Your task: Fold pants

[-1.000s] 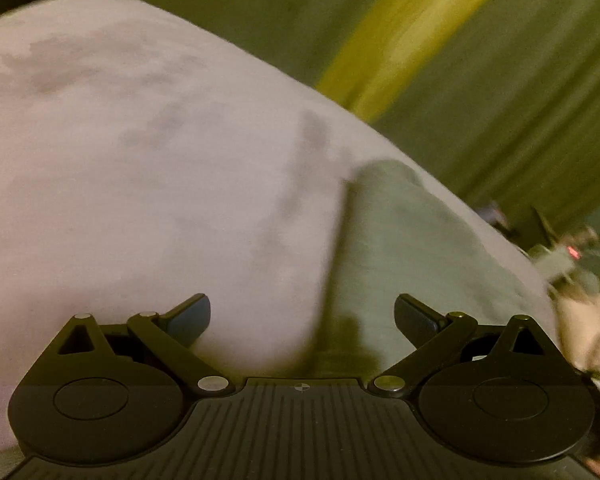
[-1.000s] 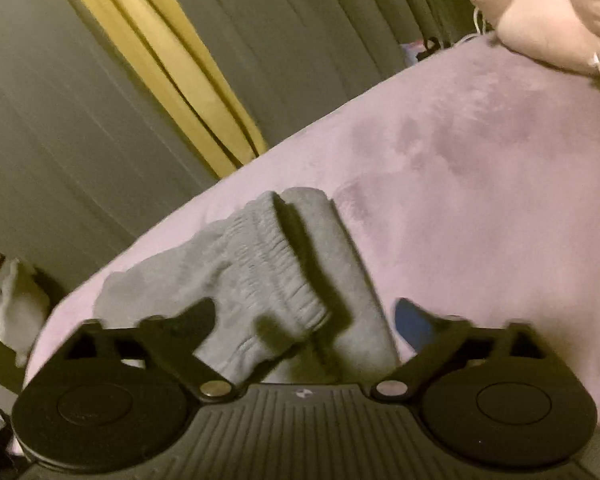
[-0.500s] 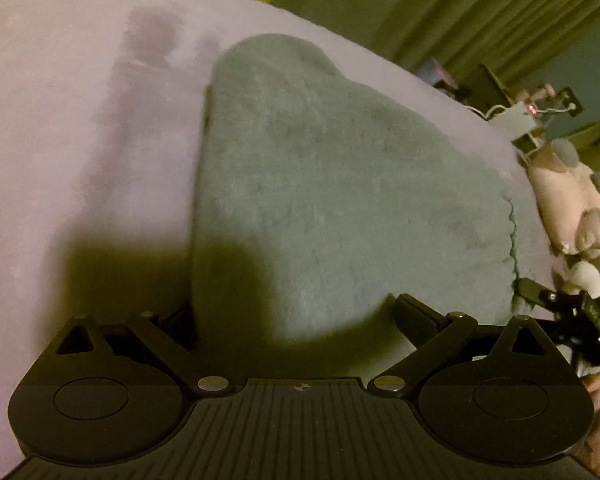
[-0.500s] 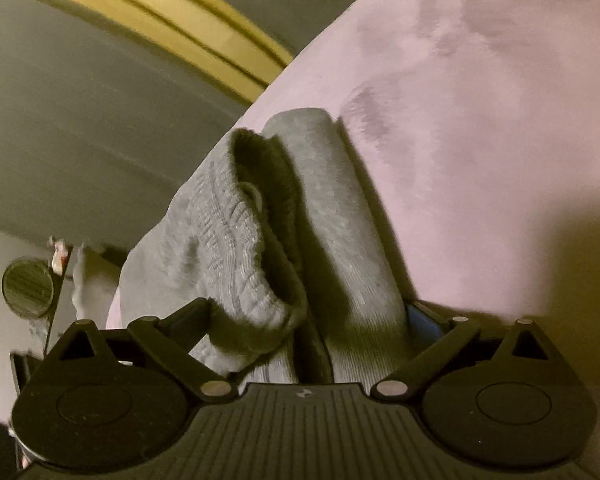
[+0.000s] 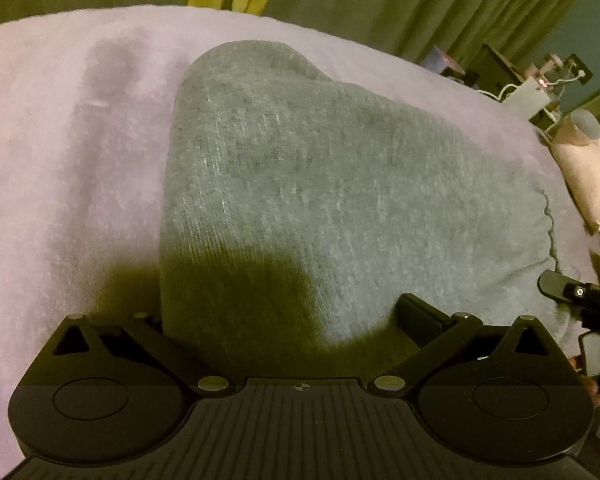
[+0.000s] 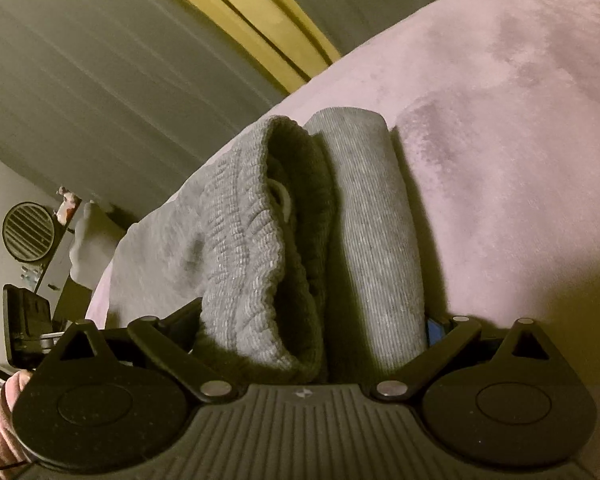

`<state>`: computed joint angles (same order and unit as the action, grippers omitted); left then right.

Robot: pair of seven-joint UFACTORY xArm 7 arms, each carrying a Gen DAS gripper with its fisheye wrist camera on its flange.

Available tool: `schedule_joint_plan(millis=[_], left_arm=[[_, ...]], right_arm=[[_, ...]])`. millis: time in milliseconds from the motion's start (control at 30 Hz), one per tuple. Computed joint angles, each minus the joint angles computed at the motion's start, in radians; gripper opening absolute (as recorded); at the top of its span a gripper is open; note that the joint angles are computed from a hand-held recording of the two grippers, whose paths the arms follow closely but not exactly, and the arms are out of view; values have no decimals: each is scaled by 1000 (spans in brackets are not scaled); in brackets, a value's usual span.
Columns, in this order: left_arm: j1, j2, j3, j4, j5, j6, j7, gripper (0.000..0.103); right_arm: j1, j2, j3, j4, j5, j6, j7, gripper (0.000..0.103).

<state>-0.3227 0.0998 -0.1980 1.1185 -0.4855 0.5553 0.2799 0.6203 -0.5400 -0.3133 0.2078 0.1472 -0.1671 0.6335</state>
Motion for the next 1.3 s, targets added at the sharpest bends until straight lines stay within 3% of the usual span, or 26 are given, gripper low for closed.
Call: schedule_joint_plan(millis=[267, 633, 933, 1000, 1067, 1133, 1167, 1233, 1300], left_arm=[[-19, -41, -11, -92, -30, -135, 33, 103], [-24, -68, 5, -120, -66, -133, 70, 103], [-26, -46, 5, -88, -23, -116, 42, 103], [-30, -50, 2, -87, 8, -123, 27, 102], [-30, -71, -6, -102, -40, -134, 110, 85], [-33, -90, -4, -108, -91, -125, 188, 69], [-34, -96, 0, -105, -119, -114, 220, 63], [-35, -85, 8, -90, -137, -96, 217, 65], [-29, -54, 13, -60, -143, -64, 182, 76]], right_arm=[[-256, 44, 327, -11, 3, -46, 94, 99], [-393, 33, 497, -18, -16, -46, 184, 99], [-563, 33, 687, 92, -64, 126, 289, 98], [-565, 20, 691, 98, -90, 142, 310, 86], [-513, 2, 633, 96, -106, 162, 304, 75], [-457, -16, 573, 89, -108, 163, 291, 70], [-448, -20, 562, 88, -111, 167, 288, 70], [-414, 1, 516, 88, -105, 165, 274, 75], [-278, 64, 358, 104, -62, 120, 220, 94]])
